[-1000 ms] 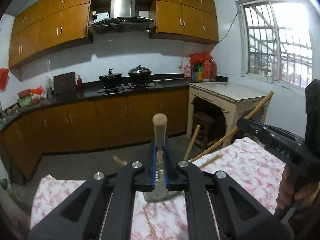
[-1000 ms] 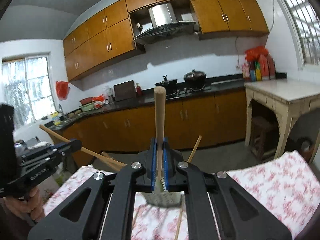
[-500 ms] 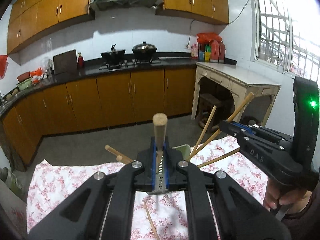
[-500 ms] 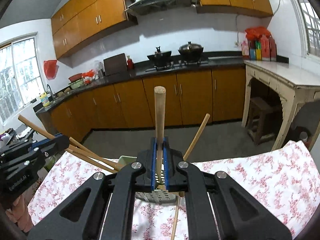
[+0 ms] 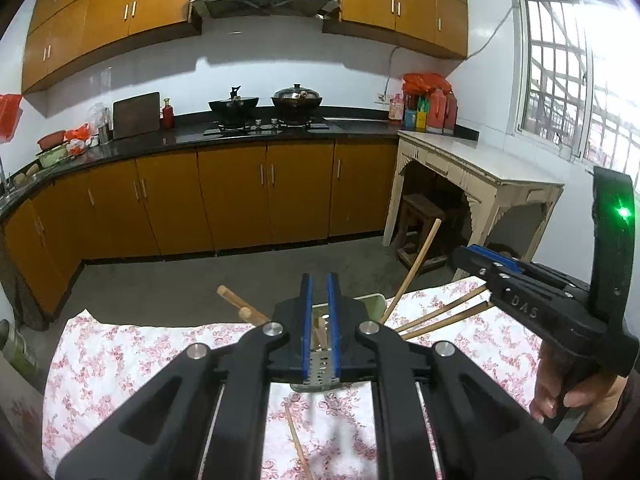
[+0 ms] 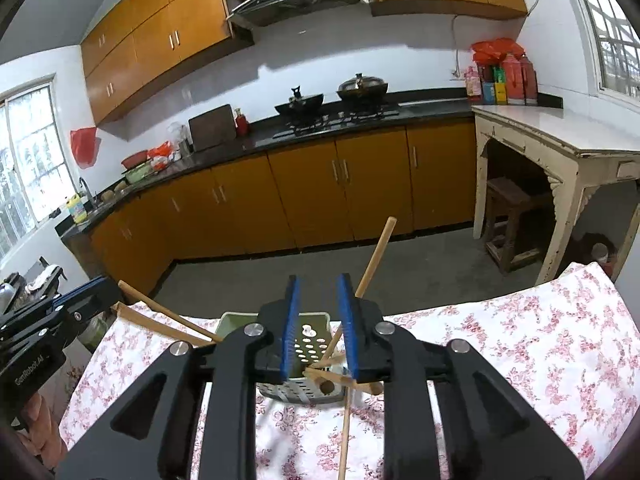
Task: Organize utensils
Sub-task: 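Open both tools to drop the chopsticks into the green holder, then close the right tool on a chopstick while the left tool grasps another chopstick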
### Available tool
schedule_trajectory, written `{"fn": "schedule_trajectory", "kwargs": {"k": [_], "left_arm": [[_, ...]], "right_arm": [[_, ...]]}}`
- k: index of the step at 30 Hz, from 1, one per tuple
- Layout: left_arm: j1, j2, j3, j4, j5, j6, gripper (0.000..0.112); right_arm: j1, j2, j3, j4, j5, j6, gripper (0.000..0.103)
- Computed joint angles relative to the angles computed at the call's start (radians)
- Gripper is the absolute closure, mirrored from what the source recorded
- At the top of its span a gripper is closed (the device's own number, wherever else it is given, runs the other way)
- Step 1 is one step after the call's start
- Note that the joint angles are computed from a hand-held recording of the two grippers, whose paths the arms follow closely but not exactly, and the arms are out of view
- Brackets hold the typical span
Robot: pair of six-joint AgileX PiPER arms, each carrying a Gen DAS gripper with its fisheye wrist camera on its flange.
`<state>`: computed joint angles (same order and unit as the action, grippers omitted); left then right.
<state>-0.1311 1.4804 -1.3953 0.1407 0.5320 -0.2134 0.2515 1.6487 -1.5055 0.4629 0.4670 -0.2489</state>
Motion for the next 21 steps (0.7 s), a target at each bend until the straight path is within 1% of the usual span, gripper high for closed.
{"fn": "schedule_trajectory", "kwargs": {"k": [2,3,4,6,9,11,12,14,16,18,20,21], "left_arm": [[0.002,-0.022,0.016,0.002,-0.005,-0.010,0.102],[0.003,-0.032,0.023,0.003,-0.007,-0.013,0.102],[0.006,-0.050,0.037,0.003,-0.012,-0.014,0.102],[0.009,-0.077,0.053,0.008,-0.015,-0.020,0.102],[0.012,-0.163,0.131,0.027,-0.038,-0.044,0.101],[0.022,-0.228,0.197,0.014,-0.055,-0.038,0.098],[0.026,-0.266,0.240,0.012,-0.065,-0.039,0.097],[0.036,-0.344,0.338,0.015,-0.088,-0.043,0.093],[0.038,-0.403,0.428,0.042,-0.101,-0.068,0.088],[0.038,-0.447,0.526,0.094,-0.111,-0.115,0.085],[0.037,-0.461,0.619,0.171,-0.131,-0.189,0.083],[0.043,-0.459,0.659,0.179,-0.144,-0.206,0.083]], "right_arm": [[-0.001,-0.028,0.021,0.005,-0.015,-0.008,0.082],[-0.005,-0.040,0.029,0.015,-0.020,-0.021,0.081],[-0.007,-0.049,0.038,0.021,-0.029,-0.030,0.077],[-0.013,-0.100,0.086,0.050,-0.052,-0.071,0.076],[-0.042,-0.178,0.175,0.151,-0.070,-0.189,0.076],[-0.068,-0.239,0.254,0.228,-0.081,-0.278,0.075],[-0.090,-0.279,0.314,0.296,-0.085,-0.358,0.075],[-0.125,-0.337,0.416,0.381,-0.091,-0.467,0.071],[-0.144,-0.365,0.500,0.418,-0.108,-0.526,0.071],[-0.156,-0.365,0.567,0.434,-0.115,-0.550,0.071],[-0.163,-0.325,0.622,0.470,-0.107,-0.580,0.071],[-0.148,-0.304,0.651,0.461,-0.127,-0.564,0.071]]}}
